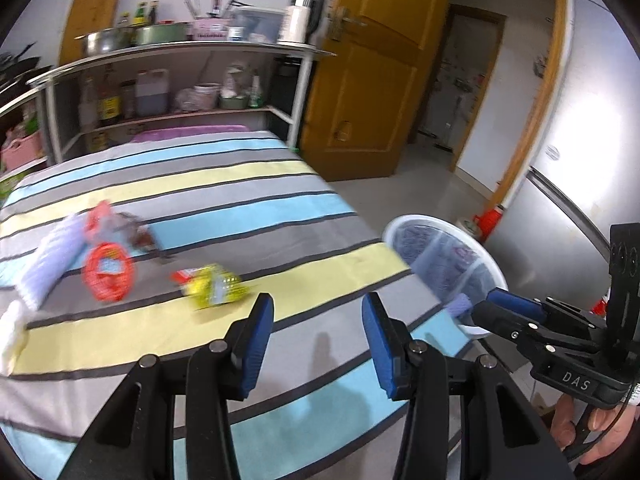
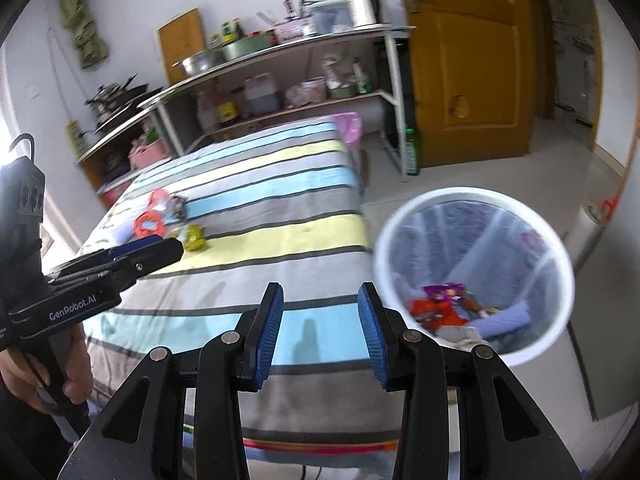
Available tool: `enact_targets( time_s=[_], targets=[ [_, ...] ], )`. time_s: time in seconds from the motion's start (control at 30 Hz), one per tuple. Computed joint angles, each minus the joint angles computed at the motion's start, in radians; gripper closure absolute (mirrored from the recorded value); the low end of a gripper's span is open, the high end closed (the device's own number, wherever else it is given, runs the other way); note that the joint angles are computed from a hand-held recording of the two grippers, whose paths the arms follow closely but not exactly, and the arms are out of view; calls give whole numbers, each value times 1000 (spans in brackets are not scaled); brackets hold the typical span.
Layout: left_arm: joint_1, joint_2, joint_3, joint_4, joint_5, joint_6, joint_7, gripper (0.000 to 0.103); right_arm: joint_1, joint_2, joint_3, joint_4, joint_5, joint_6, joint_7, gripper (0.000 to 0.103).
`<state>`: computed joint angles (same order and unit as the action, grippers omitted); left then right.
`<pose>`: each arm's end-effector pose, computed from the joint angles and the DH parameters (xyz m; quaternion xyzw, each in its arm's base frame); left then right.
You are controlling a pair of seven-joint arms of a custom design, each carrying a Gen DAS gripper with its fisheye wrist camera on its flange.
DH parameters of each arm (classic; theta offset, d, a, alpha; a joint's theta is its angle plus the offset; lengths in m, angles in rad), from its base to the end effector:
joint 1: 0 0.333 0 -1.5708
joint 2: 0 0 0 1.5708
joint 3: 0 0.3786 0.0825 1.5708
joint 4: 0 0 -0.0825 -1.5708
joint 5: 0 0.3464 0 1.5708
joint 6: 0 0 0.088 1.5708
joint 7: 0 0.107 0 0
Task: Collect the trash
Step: 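Move both open tools back over the trash on the bed, then grasp the yellow chip bag with the right tool while the left tool grasps the clear red-lidded cup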
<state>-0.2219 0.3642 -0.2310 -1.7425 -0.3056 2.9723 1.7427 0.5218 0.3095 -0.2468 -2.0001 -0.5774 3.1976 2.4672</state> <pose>0.6383 -0.2566 0.5500 -0.5377 0.7246 -0.4031 0.1528 0.5890 0.2389 0.4870 -0.6439 0.6333 -0.2165 0.3707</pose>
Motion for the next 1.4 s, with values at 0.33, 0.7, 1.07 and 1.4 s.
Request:
enact_targets(
  time_s=[0.33,0.7,1.07,1.4],
  targets=[
    [15,-49,107,-95,61,49,-117,54,-186,116,317,171,158,-84,-288,53],
    [35,-12,167,-55,151,18,-206,47,-186,265,403,413,311,-210,-513,52],
    [111,35,106,15,122,-37,-144,45,-177,405,439,656,428,-328,-652,52],
    [128,78,86,94,91,-87,-80,42,-167,479,434,791,534,-454,-700,62]
  ],
)
